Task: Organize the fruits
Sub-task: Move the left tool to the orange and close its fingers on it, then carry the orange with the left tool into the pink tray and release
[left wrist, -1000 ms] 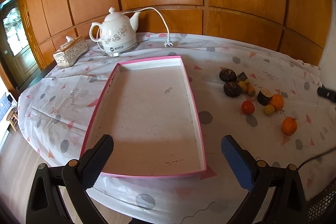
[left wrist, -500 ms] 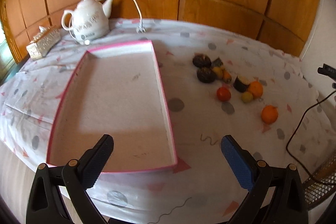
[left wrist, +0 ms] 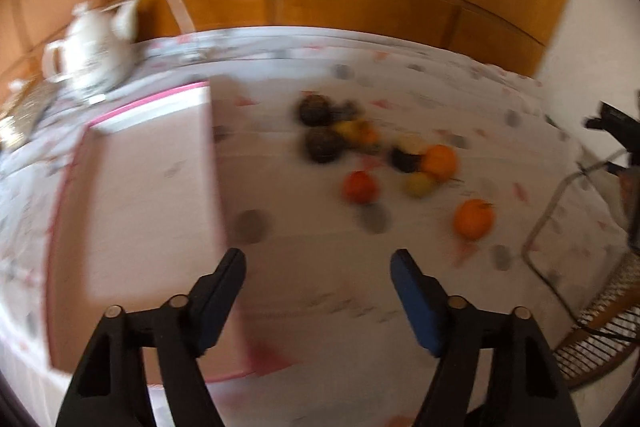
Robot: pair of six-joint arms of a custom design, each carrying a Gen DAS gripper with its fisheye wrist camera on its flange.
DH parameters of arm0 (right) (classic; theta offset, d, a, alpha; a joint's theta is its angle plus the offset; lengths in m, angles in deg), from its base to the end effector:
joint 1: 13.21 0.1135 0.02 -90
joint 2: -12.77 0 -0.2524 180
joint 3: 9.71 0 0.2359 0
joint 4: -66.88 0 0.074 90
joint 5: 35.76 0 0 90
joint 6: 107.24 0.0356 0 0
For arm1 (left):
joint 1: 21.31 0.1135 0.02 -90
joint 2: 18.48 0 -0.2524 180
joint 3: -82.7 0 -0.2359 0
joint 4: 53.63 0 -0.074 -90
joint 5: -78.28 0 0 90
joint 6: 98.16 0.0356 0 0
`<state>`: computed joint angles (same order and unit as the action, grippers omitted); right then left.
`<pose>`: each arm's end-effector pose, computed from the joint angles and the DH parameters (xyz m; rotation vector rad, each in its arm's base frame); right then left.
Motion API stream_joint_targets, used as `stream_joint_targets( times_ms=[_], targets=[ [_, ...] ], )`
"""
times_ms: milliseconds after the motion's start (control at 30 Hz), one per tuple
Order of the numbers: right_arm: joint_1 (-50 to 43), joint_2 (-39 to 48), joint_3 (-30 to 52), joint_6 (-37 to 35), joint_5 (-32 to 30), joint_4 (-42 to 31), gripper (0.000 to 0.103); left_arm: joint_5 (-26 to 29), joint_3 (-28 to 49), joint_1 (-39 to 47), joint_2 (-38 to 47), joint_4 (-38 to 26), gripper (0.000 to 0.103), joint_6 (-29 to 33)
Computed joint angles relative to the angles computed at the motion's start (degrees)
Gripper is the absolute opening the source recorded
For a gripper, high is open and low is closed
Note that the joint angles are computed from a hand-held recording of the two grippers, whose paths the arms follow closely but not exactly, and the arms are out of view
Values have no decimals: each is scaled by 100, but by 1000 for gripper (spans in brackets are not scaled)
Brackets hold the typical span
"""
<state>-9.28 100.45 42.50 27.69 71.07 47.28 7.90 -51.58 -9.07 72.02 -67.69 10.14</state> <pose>0.2639 0.0078 0.1402 0.9729 2.2737 -0.0113 0.2422 0.0403 0.1077 0.2547 2.5114 -0.2354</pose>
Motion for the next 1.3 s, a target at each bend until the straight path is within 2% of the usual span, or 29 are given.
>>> stream_joint_targets(
  times_ms=[67,200,367,667,700,767,800,833,900,967,1033,1300],
  targets=[
    [-28,75,44,-58,-103,18,99,308,154,-421,134,-194,61,19],
    [133,234,215,-252,10,-74,98,289,292,-1307,383,-62,61,-215],
    [120,363,295,-392,-171,-64,98,185,830,-2059,1044,-73,61,-662],
    [160,474,363,-531,-356,-15,98,-189,1410,-2577,1856,-54,52,-1131],
    [163,479,363,-532,-364,-11,98,-210,1475,-2622,1956,-57,43,-1161],
    [160,487,367,-519,-338,-30,98,-243,1489,-2669,2030,38,40,-1229],
    [156,487,369,-505,-323,-44,95,-230,1453,-2674,2031,149,39,-1254],
    [145,473,360,-486,-303,-57,87,-172,1420,-2639,2005,190,39,-1263],
    [138,414,340,-436,-208,-92,79,-53,1311,-2505,1847,223,39,-1272],
    [145,397,345,-407,-147,-131,77,6,1166,-2291,1601,241,39,-1240],
    [146,424,383,-446,-190,-160,70,41,1064,-1997,1397,237,39,-1208],
    [330,575,592,-538,-15,-398,69,365,1154,-161,1042,-69,40,-1031]
  ],
)
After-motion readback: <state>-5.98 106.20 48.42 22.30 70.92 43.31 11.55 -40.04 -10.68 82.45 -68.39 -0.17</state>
